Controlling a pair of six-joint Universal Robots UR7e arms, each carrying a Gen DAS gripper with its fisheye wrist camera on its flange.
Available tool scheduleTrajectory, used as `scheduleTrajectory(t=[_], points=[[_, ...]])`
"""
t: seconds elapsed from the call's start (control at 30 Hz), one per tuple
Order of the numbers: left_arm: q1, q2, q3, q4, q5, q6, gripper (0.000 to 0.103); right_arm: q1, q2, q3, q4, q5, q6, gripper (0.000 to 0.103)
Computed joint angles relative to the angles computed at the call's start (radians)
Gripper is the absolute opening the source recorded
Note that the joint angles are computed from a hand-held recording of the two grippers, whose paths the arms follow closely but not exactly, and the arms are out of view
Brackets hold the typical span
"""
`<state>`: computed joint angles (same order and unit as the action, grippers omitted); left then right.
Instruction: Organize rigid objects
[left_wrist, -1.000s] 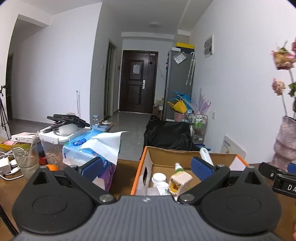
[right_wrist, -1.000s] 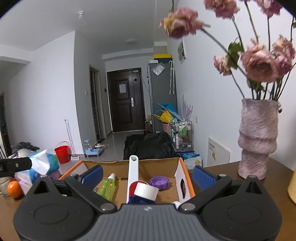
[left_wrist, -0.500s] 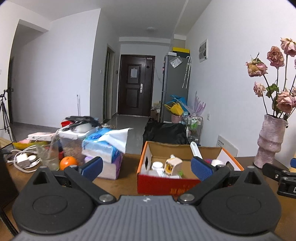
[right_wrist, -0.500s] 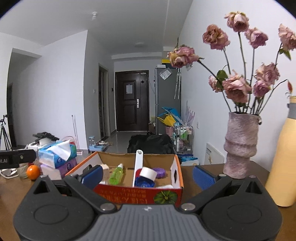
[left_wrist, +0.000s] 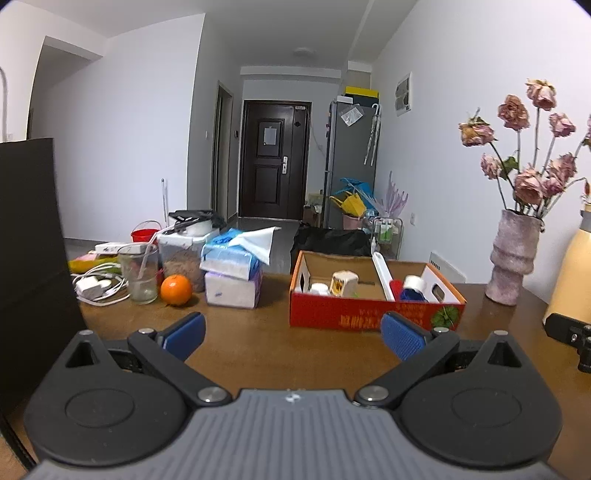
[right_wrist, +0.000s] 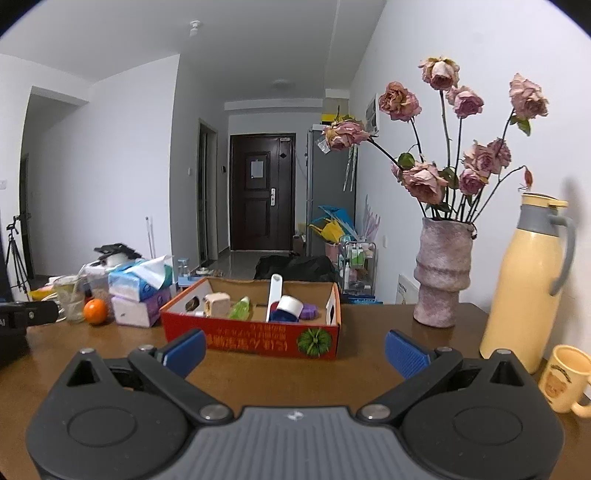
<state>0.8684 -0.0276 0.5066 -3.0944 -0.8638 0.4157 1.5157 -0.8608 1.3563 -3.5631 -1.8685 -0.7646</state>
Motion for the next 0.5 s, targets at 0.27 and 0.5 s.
scheduleTrajectory(t=[0.27, 0.5], points=[[-0.051, -0.224, 0.479, -0.195, 0.049, -0.043, 0.103, 0.007, -0.144, 0.275, -0.093, 0.002, 0.008, 0.103], [-0.095, -0.323, 0.715, -0.292, 0.075, -0.083, 0.103, 0.007, -0.223, 0.429, -0.161, -0.005, 0.016, 0.103]])
